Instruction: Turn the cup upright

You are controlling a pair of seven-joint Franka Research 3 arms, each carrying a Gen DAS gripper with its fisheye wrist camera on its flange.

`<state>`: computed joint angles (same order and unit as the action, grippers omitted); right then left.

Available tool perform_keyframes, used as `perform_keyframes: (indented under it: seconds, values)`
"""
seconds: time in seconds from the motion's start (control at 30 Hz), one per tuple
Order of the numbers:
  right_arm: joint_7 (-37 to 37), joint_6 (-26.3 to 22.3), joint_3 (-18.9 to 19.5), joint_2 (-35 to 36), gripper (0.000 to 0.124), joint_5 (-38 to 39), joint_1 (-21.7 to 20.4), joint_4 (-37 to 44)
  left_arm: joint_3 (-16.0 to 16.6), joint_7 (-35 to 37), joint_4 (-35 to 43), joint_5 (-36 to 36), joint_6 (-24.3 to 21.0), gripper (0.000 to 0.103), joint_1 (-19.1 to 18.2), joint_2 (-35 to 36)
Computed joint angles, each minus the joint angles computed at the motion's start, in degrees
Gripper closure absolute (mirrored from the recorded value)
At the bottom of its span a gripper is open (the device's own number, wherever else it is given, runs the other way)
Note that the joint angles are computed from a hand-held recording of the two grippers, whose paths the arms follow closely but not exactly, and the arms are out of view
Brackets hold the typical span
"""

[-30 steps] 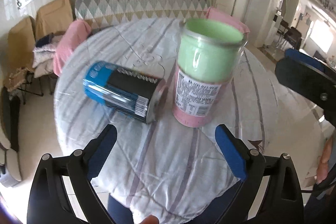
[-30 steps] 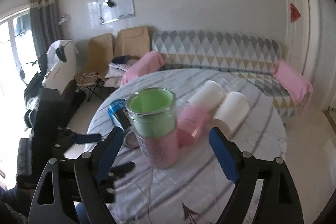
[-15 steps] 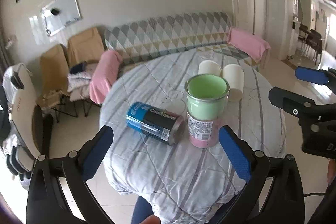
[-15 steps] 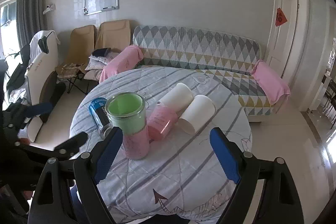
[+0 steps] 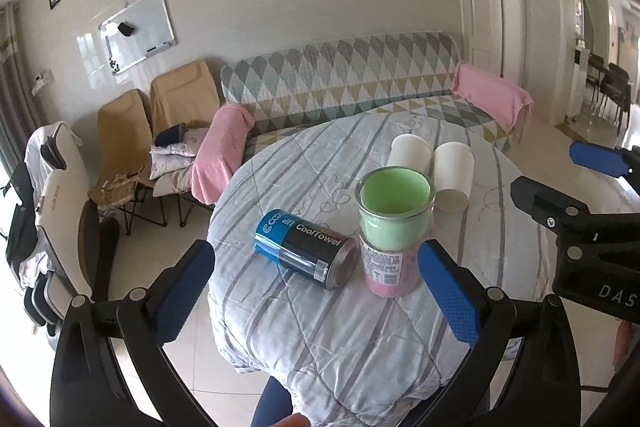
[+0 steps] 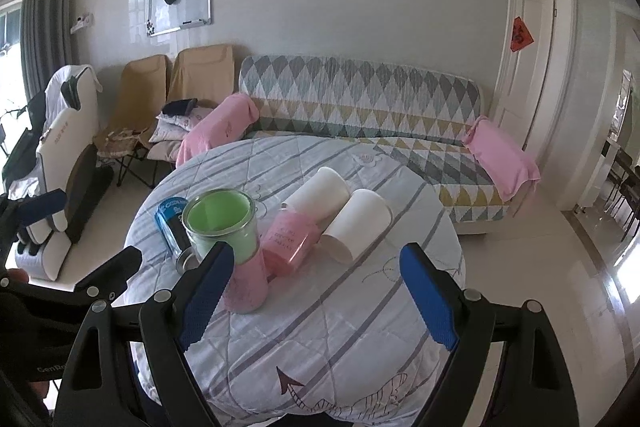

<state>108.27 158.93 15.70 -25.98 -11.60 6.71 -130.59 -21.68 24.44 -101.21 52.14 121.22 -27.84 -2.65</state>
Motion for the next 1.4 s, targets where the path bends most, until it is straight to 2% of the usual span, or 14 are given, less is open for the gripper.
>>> perform_keyframes:
  seconds: [0.23,0.53,0.87,1.17,1.4]
  values:
    - [-0.28,1.32,-0.43,-0.15,0.038,-0.5,-0.53,-0.69,-0.21,-4.69,2.18,2.99,-2.22,0.0,-0.87,1.64]
    - [-3.67,3.22,-2.72,-0.12,0.038,2.68,0.0,-2.04,0.2,-4.38,7.4,5.36,-5.93,0.0,-4.07,6.58]
    - [-9.68,5.54,-5.59,0.44,0.038,7.66,0.76,-2.96,2.34,-3.38,13.45,6.78,-10.49,0.0,-8.9,11.7]
    - [-13.36,7.03,-5.97,0.89,0.038,10.87,0.82,-3.37,3.65,-3.92,15.0,7.77,-11.42,0.0,-10.64,13.01]
    - [-14.58,10.73,-5.41,0.1,0.038,12.17,0.3,-5.16,4.1,-9.16,13.33,11.52,-9.93,0.0,-10.9,12.06]
